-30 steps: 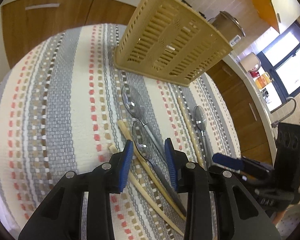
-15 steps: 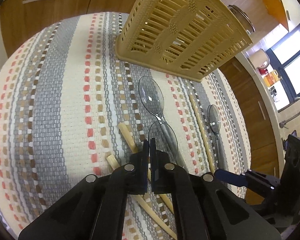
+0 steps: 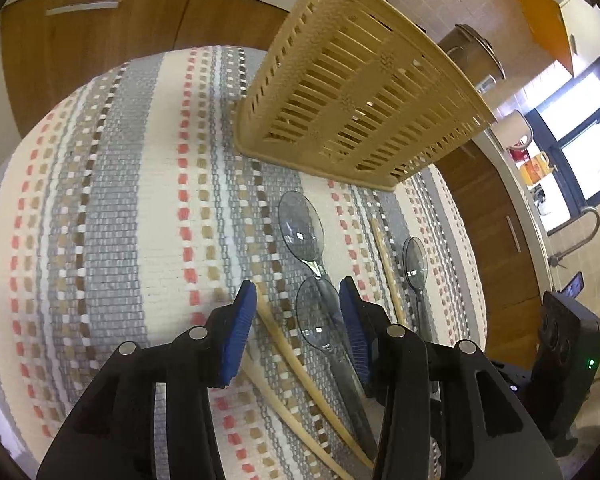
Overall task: Organize utensils
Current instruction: 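Grasp another wooden chopstick with the left tool while the right tool grasps the black spoon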
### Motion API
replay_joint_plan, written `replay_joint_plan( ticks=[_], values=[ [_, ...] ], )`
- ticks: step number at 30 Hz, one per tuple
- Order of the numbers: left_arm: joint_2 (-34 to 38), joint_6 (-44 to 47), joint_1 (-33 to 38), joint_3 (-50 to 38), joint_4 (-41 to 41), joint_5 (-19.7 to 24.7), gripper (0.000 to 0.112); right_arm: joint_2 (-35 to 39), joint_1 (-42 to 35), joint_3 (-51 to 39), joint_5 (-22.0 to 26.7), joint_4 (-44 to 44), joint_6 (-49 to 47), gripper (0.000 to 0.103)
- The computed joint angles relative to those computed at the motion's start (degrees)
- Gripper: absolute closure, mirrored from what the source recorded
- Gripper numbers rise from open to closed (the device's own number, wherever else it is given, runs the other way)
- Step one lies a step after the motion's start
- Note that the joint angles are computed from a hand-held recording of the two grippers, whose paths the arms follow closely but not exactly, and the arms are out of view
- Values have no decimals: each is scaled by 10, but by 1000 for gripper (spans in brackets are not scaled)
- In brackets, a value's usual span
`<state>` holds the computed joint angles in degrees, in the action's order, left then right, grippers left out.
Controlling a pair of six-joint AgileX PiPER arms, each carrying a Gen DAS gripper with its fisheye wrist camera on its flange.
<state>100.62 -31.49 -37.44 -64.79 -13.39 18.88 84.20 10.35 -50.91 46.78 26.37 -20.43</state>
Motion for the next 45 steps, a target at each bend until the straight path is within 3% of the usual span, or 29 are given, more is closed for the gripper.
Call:
replay_joint_plan(
  ticks=[4, 8, 10, 14, 18, 23, 27, 31, 33, 35, 45],
  values=[
    [5, 16, -3, 3, -22, -7, 71, -9, 75, -1, -26, -109, 113, 57],
    [30, -30, -14, -32, 24, 20, 71, -18, 142, 8, -44, -220, 214, 57],
    [45, -67, -25, -53, 59, 34, 71, -24, 164, 16, -52, -274, 263, 69],
    [75, -153, -53, -112, 152, 81, 71, -34, 138, 27, -58, -244, 221, 69],
    [108, -174, -70, -165, 177, 131, 71, -49, 94, 41, -61, -210, 160, 69],
    [150, -249, -106, -242, 264, 211, 71, -62, 51, 50, -51, -161, 90, 69],
    [176, -286, -126, -287, 307, 260, 81, -69, 38, 54, -48, -147, 63, 69],
    [161, -287, -116, -259, 295, 225, 85, -92, 20, 71, -49, -100, 13, 69],
    [117, -265, -97, -189, 270, 175, 111, -110, 6, 77, -45, -70, -20, 69],
    [94, -243, -85, -151, 239, 132, 112, -118, -6, 75, -39, -54, -42, 69],
    [58, -218, -82, -107, 243, 92, 112, -124, -75, 68, -1, 26, -125, 69]
  ],
)
